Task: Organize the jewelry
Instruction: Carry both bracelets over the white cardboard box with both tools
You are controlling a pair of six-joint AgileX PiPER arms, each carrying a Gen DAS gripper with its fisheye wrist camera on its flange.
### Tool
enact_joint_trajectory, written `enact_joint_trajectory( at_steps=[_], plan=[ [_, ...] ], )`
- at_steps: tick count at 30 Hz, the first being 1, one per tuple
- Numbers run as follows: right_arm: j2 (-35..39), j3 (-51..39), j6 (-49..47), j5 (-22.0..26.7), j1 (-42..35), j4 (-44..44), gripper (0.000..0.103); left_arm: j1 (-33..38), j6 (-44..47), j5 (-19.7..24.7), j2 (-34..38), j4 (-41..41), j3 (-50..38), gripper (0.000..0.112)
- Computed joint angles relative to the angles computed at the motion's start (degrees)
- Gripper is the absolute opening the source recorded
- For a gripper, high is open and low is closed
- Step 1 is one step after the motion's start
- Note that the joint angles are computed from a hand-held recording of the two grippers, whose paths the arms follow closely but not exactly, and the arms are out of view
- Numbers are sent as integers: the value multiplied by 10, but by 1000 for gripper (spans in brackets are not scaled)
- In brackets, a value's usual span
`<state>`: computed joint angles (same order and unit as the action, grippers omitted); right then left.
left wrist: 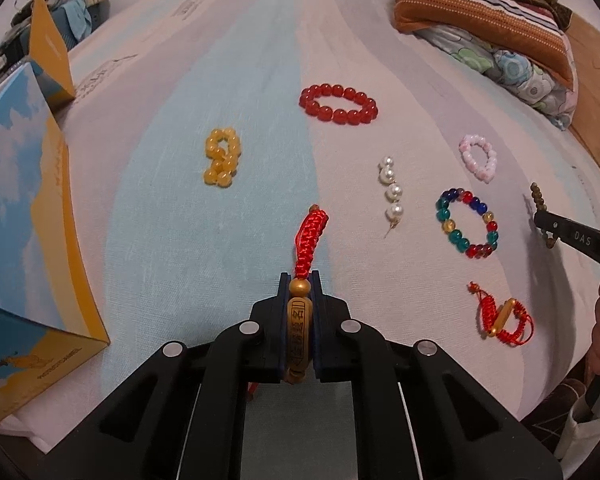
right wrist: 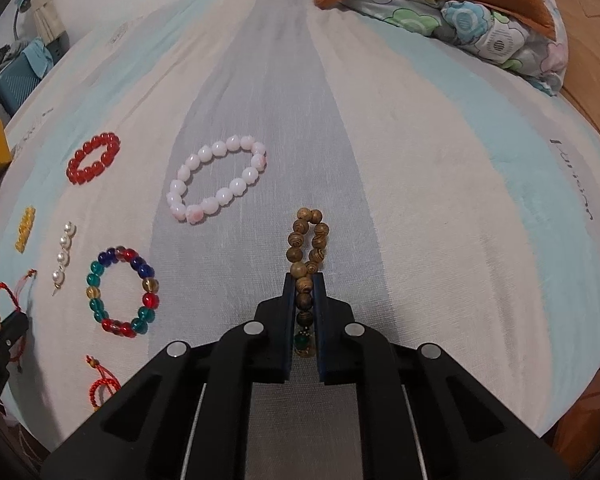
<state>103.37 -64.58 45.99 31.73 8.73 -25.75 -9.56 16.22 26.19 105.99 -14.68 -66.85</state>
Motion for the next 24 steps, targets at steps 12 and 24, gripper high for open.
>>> enact_joint_trajectory(
  at_steps=[12,24],
  plan=[
    [-23,-4,11,12,16,-5,8,-8,-24,21,-22,22,-21,8],
    [-50,-32,-7,48,32,5,8,-3,-35,62,-46,34,-65,8]
  ],
)
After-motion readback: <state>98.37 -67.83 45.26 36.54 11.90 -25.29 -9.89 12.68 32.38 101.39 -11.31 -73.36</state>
